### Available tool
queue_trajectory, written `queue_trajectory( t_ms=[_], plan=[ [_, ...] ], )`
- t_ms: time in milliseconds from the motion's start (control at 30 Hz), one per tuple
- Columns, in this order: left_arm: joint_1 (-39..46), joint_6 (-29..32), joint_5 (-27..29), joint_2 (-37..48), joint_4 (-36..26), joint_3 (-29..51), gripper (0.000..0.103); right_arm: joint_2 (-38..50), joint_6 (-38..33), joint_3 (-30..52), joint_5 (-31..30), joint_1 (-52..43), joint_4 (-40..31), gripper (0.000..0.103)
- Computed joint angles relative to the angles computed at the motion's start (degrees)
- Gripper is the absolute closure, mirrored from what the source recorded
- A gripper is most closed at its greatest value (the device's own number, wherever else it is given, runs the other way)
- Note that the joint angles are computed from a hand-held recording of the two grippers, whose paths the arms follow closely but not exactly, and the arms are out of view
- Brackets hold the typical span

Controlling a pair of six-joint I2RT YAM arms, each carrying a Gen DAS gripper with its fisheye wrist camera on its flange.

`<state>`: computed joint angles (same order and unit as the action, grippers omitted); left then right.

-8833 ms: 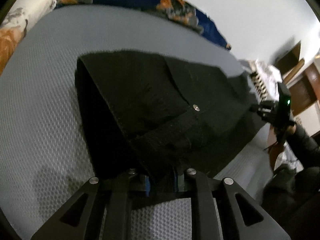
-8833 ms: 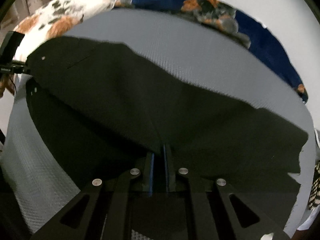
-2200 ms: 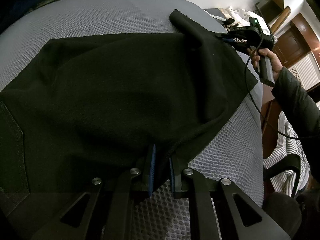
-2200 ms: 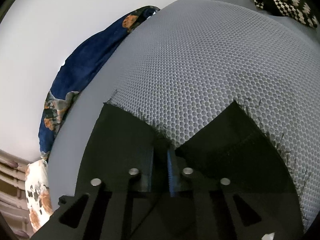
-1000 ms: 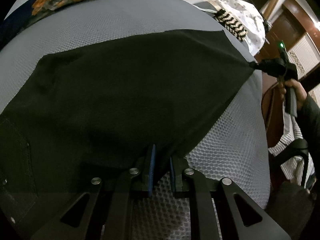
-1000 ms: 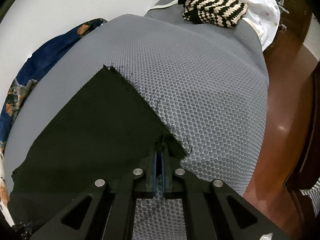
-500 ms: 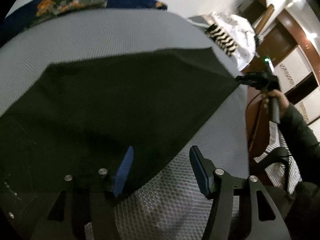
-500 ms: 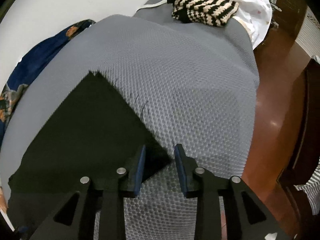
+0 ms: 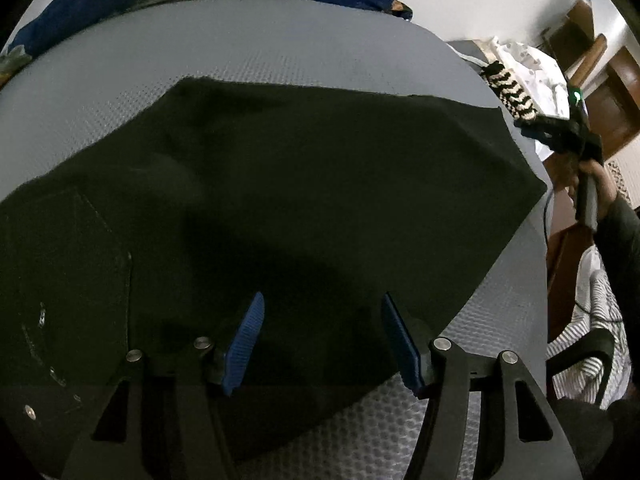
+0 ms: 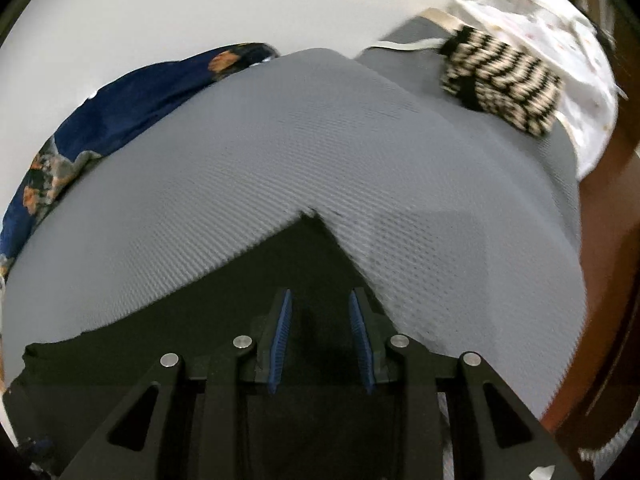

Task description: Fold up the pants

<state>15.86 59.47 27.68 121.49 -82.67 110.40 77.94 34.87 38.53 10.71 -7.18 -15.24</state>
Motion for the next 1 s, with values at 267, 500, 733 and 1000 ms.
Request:
queue_trajectory(
  t_ms=[267,500,733,1000],
  plan=[
    [0.9,-2.8,2.2,1.0,-0.9,4.0,0.042,9.4,-4.6,6.4,-3.3,-6.0,2.6,0.067],
    [1.5,-7.8,3.6,5.1,-1.9,12.0,0.042,10.9,-4.8,5.3,-10.2,-6.6,6.1,0.095],
    [1.6,-11.2,2.9,7.2,-0.2,14.4,0.042,4.9,-3.3,2.5,-1.9,-2.6,7.9,0.103],
    [2.4,-13.0,2.1,8.6,1.4,14.7,0.042,7.7,-1.0,3.7,-10.5,-9.6,7.1,0.089]
  ],
)
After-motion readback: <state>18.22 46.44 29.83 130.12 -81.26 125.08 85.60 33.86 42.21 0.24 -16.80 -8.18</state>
